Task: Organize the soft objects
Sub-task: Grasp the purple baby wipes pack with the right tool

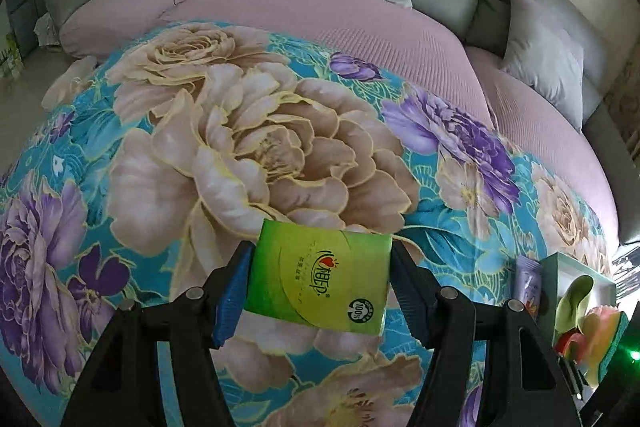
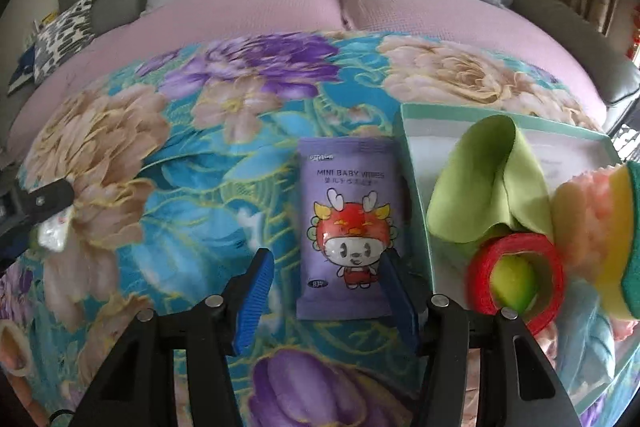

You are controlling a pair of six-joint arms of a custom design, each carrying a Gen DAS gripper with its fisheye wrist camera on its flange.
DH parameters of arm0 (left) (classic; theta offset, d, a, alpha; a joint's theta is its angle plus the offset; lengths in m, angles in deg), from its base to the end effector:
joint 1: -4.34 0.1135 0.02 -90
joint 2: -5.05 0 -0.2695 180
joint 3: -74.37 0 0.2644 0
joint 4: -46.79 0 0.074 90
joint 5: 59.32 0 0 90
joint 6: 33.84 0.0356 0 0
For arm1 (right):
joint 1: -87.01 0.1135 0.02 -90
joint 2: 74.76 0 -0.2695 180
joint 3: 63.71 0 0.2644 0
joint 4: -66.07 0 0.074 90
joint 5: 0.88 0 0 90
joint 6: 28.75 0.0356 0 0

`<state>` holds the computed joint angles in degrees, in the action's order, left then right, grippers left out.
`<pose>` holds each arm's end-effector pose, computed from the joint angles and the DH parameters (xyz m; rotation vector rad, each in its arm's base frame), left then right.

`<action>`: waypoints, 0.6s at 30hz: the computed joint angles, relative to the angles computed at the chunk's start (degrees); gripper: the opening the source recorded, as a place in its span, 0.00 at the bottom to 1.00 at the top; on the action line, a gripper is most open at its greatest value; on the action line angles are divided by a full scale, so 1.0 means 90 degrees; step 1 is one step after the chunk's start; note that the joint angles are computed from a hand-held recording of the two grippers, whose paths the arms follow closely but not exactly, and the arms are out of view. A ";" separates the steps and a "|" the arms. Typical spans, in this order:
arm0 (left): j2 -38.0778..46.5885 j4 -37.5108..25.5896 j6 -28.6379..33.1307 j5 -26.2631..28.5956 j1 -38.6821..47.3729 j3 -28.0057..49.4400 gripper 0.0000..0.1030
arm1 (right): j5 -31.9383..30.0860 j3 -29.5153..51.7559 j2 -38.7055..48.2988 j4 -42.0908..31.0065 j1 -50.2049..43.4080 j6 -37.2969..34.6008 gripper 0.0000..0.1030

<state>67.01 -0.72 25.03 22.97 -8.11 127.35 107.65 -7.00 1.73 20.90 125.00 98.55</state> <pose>0.2108 -0.0416 0.2190 -0.4644 2.5053 -0.1253 0.2051 0.1459 0.1884 0.0786 2.6030 0.0170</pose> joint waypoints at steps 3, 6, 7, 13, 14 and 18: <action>-0.0099 0.0036 0.0026 0.0295 0.0137 -0.0049 0.66 | 0.0098 0.0016 0.0058 0.0022 -0.0048 -0.0054 0.57; -0.0033 0.0022 0.0104 0.0413 0.0260 -0.0021 0.66 | 0.0384 0.0024 0.0211 0.0148 0.0039 -0.0259 0.57; -0.0004 0.0037 0.0117 0.0468 0.0306 -0.0016 0.66 | 0.0490 0.0063 0.0267 0.0101 0.0141 -0.0260 0.57; 0.0032 0.0028 0.0155 0.0647 0.0414 -0.0032 0.66 | 0.0590 0.0020 0.0267 0.0144 0.0060 -0.0391 0.37; 0.0038 0.0021 0.0154 0.0668 0.0421 -0.0029 0.66 | 0.0536 0.0001 0.0228 0.0161 0.0039 -0.0403 0.34; -0.0008 -0.0009 0.0144 0.0641 0.0380 -0.0024 0.66 | 0.0451 -0.0066 0.0093 0.0246 0.0053 -0.0416 0.16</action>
<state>66.94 -0.79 26.33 28.74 -4.69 127.14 111.70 -7.59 2.56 23.12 125.47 94.80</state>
